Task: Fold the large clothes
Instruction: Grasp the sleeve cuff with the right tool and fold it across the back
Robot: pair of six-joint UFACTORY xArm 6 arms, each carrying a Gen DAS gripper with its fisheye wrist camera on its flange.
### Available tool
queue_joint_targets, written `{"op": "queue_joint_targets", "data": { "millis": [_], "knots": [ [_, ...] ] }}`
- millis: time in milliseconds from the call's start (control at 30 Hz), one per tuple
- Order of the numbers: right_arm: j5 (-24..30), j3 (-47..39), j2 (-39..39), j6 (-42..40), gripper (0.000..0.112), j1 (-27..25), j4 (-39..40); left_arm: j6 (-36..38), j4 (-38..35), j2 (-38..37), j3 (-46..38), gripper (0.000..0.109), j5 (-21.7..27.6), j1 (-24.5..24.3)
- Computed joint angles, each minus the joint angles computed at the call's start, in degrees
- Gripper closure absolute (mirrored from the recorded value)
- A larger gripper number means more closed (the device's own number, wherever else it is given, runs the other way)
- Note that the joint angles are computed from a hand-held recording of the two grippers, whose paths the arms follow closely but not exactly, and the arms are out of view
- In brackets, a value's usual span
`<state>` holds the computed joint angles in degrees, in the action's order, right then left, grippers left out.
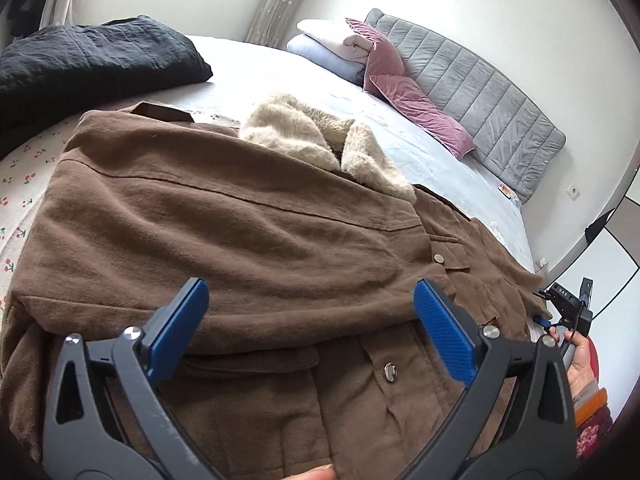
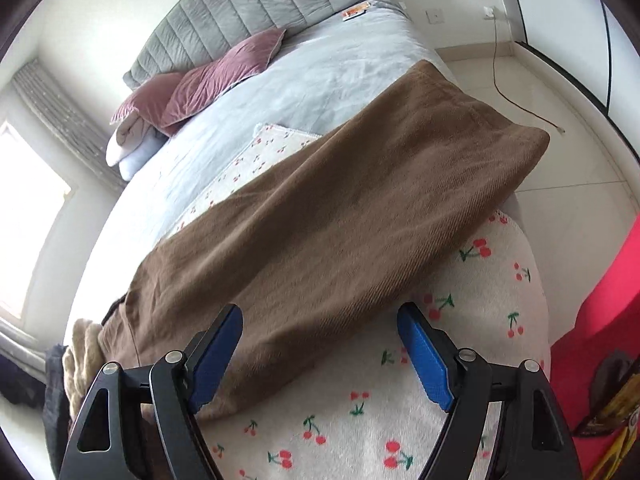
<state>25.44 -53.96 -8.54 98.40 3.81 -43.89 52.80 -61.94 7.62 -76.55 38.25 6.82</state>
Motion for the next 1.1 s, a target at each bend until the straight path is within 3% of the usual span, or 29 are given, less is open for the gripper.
{"op": "queue_joint_targets", "data": {
  "millis": [167, 233, 300, 333, 367, 400, 500, 700, 933, 1100],
  "knots": [
    [6.0, -6.2, 4.4, -3.4, 0.033, -1.0, 0.1, 1.8, 1.3, -2.3, 2.7, 0.007, -7.9, -2.5],
    [10.6, -9.3, 6.4, -4.4, 0.039, -0.1, -0.7, 2.9, 1.4, -3.0, 3.3, 0.007, -9.4, -3.0],
    [15.2, -11.9, 7.8, -4.9, 0.069, 0.7, -1.1, 3.4, 1.3, -3.4, 3.4, 0.007, -9.4, -3.0],
    [16.4, -12.4, 7.9, -4.3, 0.078, 0.9, -1.2, 3.3, 1.5, -3.4, 3.3, 0.007, -9.0, -2.9],
    [16.5, -11.9, 7.2, -3.3, 0.095, 0.9, -1.5, 3.0, 1.7, -3.2, 3.1, 0.007, -8.5, -2.8],
    [16.0, -11.2, 6.2, -2.1, 0.102, 0.9, -2.1, 2.7, 1.8, -3.0, 2.8, 0.007, -7.8, -2.6],
    [16.6, -11.9, 4.7, 0.3, 0.107, 2.0, -6.1, 2.1, 1.2, -2.7, 2.1, 0.007, -5.2, -1.7],
    [23.1, -21.7, 6.0, -4.9, 0.107, 8.1, -11.0, 1.1, 1.5, -2.5, 1.4, 0.007, -3.1, -0.9],
    [28.7, -42.0, 16.3, -19.8, 0.108, 17.7, -13.6, 1.0, 2.6, -3.1, 1.6, 0.007, -2.6, -0.7],
    [28.2, -58.7, 27.4, -33.7, 0.108, 23.8, -9.6, 1.1, 2.2, -3.2, 1.5, 0.007, -2.7, -0.4]
  ]
}}
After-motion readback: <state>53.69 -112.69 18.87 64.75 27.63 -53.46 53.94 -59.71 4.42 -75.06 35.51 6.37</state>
